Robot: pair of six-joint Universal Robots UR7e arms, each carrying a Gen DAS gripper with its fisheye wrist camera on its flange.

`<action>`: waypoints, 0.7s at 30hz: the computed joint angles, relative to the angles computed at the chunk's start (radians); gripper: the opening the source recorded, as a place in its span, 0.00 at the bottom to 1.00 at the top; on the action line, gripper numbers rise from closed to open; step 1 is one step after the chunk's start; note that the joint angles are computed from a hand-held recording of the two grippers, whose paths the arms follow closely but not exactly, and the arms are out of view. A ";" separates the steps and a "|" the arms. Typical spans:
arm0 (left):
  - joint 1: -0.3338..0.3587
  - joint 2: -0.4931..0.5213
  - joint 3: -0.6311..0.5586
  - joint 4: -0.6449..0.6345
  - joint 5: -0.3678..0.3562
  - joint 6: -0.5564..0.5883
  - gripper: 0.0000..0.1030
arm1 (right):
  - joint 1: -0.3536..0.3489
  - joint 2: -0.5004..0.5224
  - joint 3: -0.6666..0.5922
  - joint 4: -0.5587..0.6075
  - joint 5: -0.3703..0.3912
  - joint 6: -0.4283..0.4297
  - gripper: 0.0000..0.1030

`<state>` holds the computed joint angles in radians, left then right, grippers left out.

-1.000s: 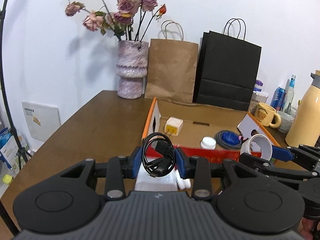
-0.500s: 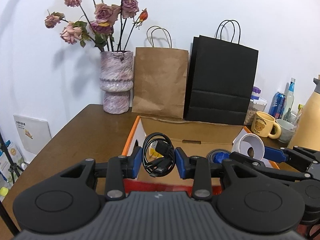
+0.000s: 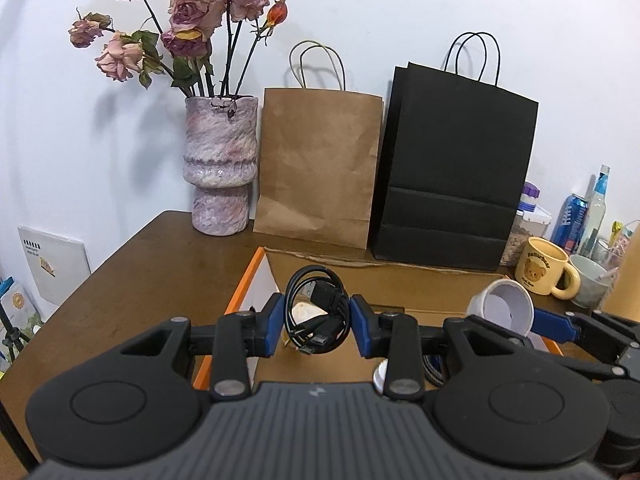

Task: Organize rigid objects
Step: 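Carry the black cable with the left tool while the right tool carries the tape roll over the box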

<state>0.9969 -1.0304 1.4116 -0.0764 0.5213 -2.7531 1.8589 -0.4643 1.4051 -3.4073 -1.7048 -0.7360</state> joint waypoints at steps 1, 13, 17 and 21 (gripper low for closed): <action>0.004 0.006 -0.011 0.005 0.005 -0.001 0.35 | -0.001 0.004 -0.008 0.004 0.001 0.000 0.45; 0.046 0.064 -0.119 0.037 0.023 0.027 0.35 | -0.014 0.053 -0.112 0.077 -0.019 0.004 0.45; 0.056 0.083 -0.144 0.057 0.025 0.030 0.35 | -0.017 0.066 -0.134 0.096 -0.027 0.000 0.45; 0.064 0.097 -0.164 0.068 0.025 0.033 0.35 | -0.020 0.078 -0.153 0.108 -0.036 0.003 0.45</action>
<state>1.0611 -0.9331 1.2472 -0.0089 0.5465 -2.7198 1.8393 -0.3864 1.2523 -3.2990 -1.7409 -0.7334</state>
